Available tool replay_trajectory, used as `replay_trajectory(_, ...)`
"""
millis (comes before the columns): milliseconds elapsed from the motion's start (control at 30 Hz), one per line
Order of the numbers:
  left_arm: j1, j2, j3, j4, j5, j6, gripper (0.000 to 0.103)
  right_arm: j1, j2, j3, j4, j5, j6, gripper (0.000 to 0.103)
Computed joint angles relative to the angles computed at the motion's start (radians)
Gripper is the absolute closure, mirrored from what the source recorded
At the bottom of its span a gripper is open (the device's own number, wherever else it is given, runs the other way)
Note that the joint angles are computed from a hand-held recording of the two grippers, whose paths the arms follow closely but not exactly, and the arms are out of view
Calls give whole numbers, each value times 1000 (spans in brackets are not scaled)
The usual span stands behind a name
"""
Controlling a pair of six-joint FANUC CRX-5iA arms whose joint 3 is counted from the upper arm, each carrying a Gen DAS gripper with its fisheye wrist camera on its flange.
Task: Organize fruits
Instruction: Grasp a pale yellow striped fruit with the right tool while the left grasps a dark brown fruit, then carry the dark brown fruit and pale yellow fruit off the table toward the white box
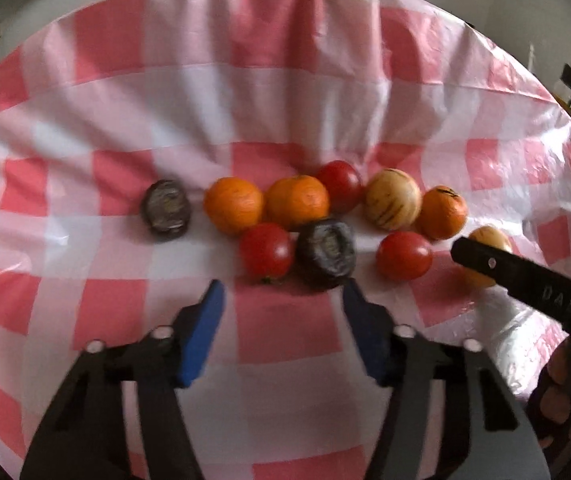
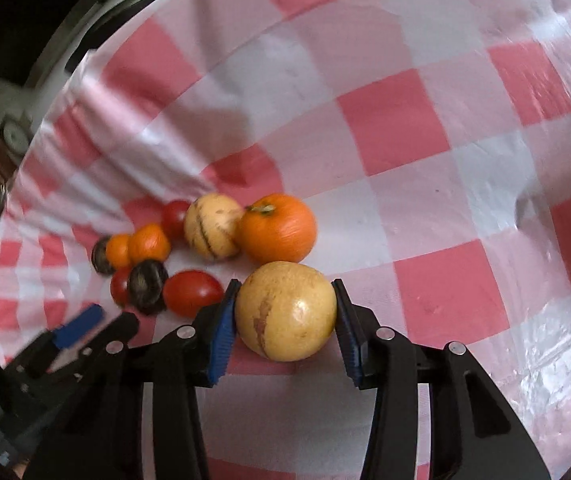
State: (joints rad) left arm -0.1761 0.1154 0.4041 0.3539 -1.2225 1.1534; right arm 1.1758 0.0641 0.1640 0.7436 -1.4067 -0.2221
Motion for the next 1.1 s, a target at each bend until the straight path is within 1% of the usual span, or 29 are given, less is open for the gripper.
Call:
replay_trajectory(33, -7, 6, 5, 13, -5, -12, 52, 2, -13, -19, 9, 5, -28, 59)
replay_trajectory(67, -13, 10, 10, 16, -7, -23, 53, 0, -20, -28, 9, 12, -38, 59)
replay_trajectory(133, -41, 13, 24, -19, 2, -39, 53, 2, -28, -39, 10, 21, -48, 59)
replay_trajectory(200, -58, 25, 45, -54, -5, -29, 53, -7, -30, -41, 10, 30, -41, 59)
replay_trajectory(267, -78, 51, 87, -105, -32, 5, 54, -8, -29, -37, 11, 31, -40, 59)
replay_trajectory(300, -86, 64, 101, -113, -41, 14, 54, -9, -29, -34, 11, 32, -40, 59)
replay_trajectory(433, -110, 105, 141, -124, -40, 39, 56, -4, -47, -51, 9, 34, -53, 59)
replay_trajectory(667, -131, 169, 207, -120, -53, 42, 56, -8, -34, -34, 9, 28, -37, 59)
replay_trajectory(700, -133, 172, 209, -122, -50, 41, 58, -8, -32, -32, 9, 27, -35, 59)
replay_trajectory(733, -134, 170, 204, -120, -44, 40, 67, -8, -30, -30, 11, 26, -34, 59)
replay_trajectory(800, -125, 162, 190, -102, -30, 33, 67, -6, -28, -29, 18, 25, -33, 59)
replay_trajectory(900, -110, 108, 117, -86, 32, 13, 67, 1, -35, -48, 41, 37, -45, 59)
replay_trajectory(1100, -73, 24, -4, -20, 149, 61, 67, 4, -82, -112, 71, 77, -97, 59)
